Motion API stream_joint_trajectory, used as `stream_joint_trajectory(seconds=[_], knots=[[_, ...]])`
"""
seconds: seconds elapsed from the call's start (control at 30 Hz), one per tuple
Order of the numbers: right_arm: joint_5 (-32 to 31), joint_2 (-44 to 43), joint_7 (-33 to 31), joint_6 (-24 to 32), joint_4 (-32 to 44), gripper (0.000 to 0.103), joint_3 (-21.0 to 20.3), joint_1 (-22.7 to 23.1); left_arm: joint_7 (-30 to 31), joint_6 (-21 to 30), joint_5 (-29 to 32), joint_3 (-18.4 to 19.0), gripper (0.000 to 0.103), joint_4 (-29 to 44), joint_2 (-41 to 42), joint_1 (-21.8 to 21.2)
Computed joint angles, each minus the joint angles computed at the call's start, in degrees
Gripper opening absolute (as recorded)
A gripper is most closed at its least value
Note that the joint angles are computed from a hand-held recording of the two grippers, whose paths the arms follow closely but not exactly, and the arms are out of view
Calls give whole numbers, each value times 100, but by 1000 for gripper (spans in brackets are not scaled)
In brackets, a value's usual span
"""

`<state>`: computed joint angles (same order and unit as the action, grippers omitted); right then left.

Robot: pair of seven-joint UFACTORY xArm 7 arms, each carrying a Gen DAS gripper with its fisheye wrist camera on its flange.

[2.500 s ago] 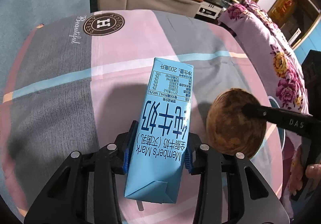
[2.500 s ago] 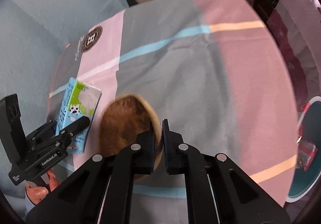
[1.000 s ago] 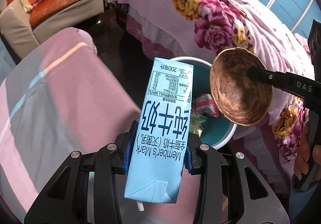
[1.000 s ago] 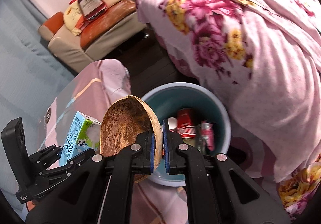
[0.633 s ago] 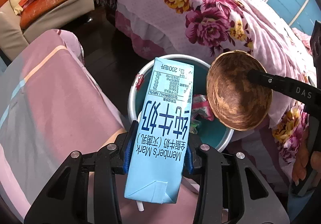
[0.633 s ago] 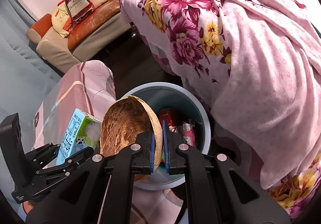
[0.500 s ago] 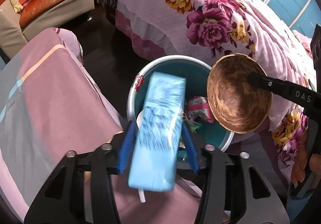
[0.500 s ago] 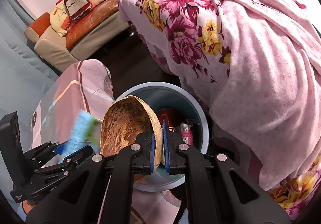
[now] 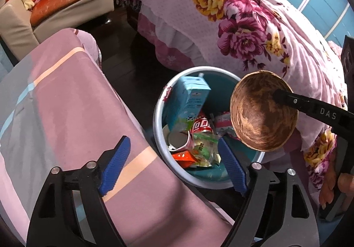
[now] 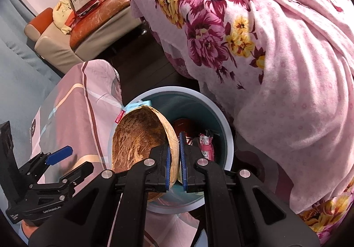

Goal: Collect trash
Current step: 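Open the left tool to drop the carton while the right tool lowers the bowl into the bin, then open the right tool to release the bowl into the bin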

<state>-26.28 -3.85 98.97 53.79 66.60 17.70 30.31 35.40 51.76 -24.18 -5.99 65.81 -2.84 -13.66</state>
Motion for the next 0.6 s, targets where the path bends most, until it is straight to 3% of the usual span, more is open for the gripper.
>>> stream_joint_trajectory(seconds=[0.5,0.57,0.6], knots=[[276,599,-550,-129,484,17,-211,140,65,-3,-112,131,91,-46,-100,162],[314,638,-589,-194,510,23,-241,168,75,9,-139,141,91,-53,-113,179],[294,652,-568,-197,526,33,-254,183,78,27,-150,147,91,-49,-114,187]])
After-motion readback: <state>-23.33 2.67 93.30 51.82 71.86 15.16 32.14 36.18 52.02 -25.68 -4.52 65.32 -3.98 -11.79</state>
